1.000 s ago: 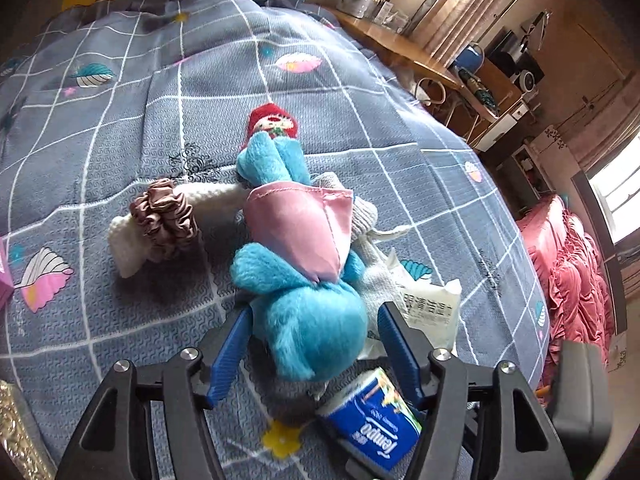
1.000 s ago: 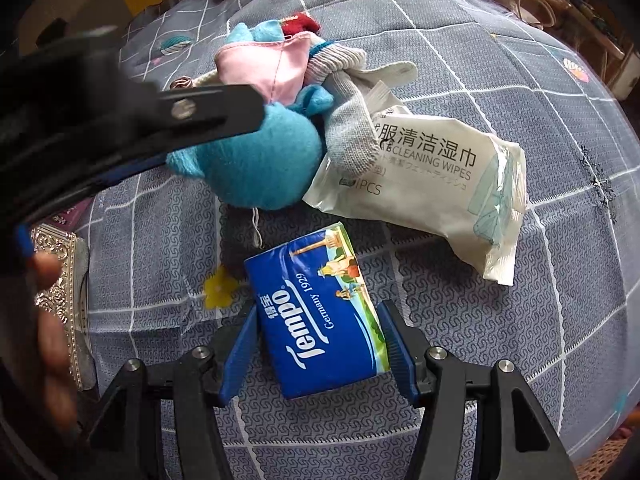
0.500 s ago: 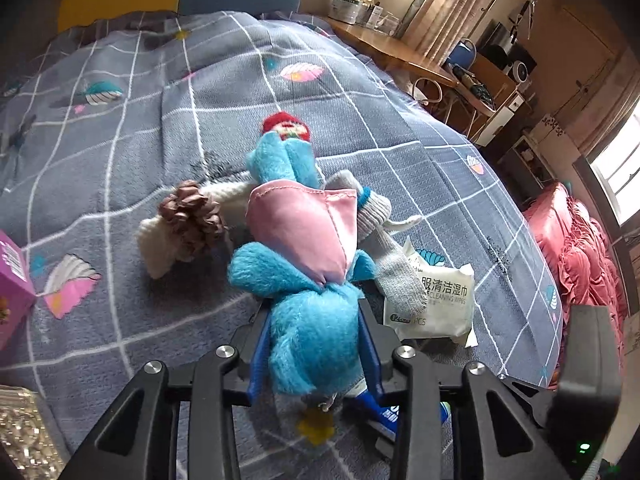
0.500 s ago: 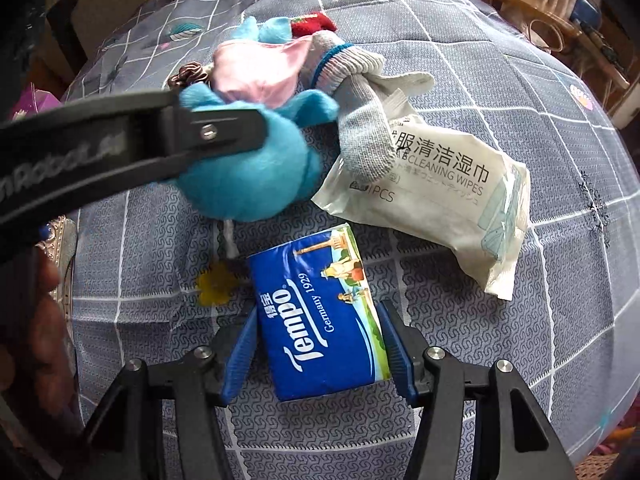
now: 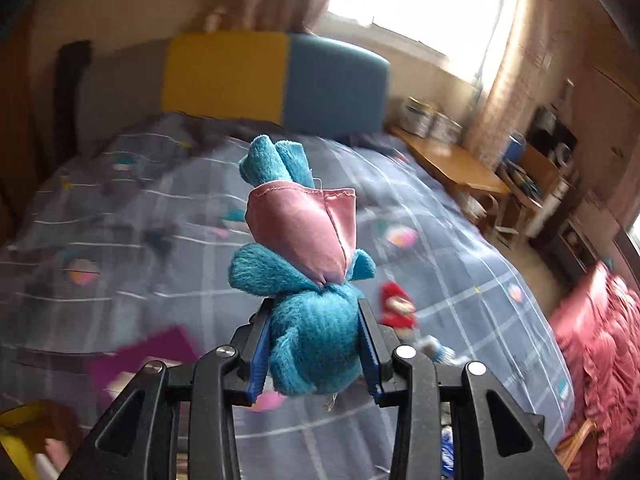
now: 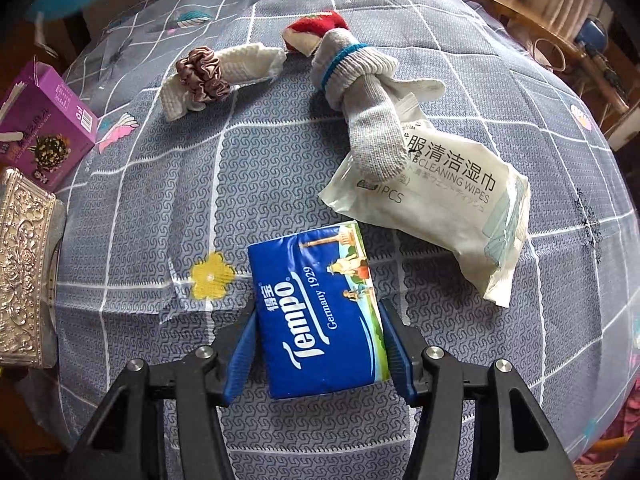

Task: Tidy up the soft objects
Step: 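Carry the blue plush toy into the gold tray and open the left tool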

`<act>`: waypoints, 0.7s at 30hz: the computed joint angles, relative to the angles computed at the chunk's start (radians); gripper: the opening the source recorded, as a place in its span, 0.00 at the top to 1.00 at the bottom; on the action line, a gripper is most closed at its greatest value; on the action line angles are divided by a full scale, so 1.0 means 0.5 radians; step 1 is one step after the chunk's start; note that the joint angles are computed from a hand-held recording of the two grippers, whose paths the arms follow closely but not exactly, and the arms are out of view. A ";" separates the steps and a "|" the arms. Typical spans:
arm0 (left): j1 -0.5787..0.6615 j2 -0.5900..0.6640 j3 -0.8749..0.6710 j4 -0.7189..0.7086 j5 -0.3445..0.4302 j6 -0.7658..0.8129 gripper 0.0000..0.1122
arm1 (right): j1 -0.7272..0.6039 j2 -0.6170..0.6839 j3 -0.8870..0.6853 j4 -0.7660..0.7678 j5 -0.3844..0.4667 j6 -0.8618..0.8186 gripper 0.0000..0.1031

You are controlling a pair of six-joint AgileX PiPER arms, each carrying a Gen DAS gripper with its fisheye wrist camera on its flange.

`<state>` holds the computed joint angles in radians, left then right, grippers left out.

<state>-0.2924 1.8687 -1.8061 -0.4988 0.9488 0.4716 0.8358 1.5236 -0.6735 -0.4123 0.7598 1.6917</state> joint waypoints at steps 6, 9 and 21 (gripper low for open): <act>0.588 0.075 -0.141 -0.054 0.032 0.087 0.66 | 0.020 0.023 -0.007 -0.017 0.017 0.000 0.45; 0.874 0.110 -0.080 -0.139 0.028 0.229 0.66 | 0.042 0.025 -0.026 -0.020 0.062 -0.014 0.45; 1.777 0.062 0.585 -0.475 -0.150 0.971 0.66 | 0.127 0.193 -0.177 -0.077 0.189 -0.033 0.46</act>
